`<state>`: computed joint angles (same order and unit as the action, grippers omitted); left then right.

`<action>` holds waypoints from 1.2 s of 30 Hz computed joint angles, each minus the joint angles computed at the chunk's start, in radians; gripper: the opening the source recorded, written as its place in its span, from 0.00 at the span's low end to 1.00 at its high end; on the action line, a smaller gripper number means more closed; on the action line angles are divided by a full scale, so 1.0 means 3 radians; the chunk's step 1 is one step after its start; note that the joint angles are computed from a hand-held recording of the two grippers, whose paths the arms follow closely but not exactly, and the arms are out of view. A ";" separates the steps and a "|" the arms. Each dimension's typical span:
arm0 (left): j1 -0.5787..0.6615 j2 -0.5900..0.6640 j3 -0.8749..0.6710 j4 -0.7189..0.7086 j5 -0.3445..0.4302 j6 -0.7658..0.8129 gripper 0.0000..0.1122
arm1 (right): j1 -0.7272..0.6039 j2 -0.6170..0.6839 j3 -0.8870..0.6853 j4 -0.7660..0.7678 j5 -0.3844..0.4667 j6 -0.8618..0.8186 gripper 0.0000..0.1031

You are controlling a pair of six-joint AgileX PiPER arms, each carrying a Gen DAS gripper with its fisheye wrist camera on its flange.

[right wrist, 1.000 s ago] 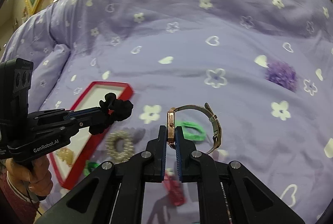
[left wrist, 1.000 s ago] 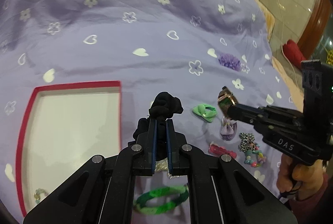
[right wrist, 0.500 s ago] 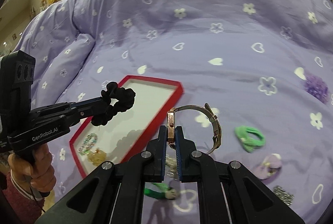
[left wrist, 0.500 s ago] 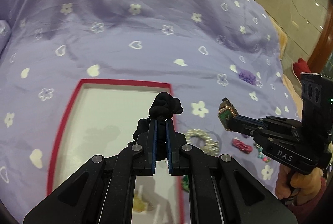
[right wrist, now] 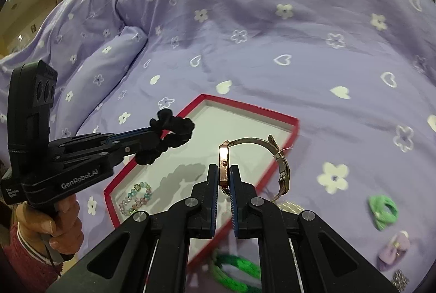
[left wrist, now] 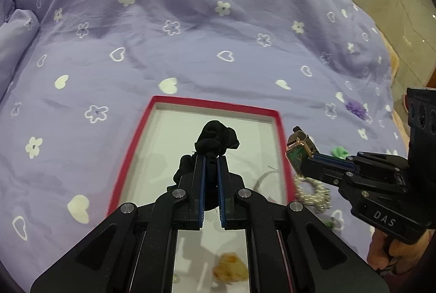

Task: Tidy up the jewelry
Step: 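Carry the scrunchie and watch into the tray and open both tools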

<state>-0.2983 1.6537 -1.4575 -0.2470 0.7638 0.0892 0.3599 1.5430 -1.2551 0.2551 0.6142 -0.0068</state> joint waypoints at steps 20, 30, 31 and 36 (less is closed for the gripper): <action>0.0057 0.0616 -0.0153 0.0268 -0.0040 -0.0002 0.06 | 0.0230 0.1119 -0.0913 -0.0375 0.0332 0.0108 0.07; 0.0033 0.0693 -0.0236 0.0266 0.0115 0.0038 0.10 | 0.0177 0.1155 -0.0897 -0.0218 0.0330 -0.0019 0.12; 0.0035 0.0692 -0.0236 0.0266 0.0119 0.0032 0.11 | 0.0182 0.1144 -0.0878 -0.0234 0.0313 -0.0013 0.12; 0.0045 0.0719 -0.0288 0.0270 0.0193 -0.0026 0.28 | 0.0184 0.1125 -0.0843 -0.0215 0.0277 -0.0008 0.12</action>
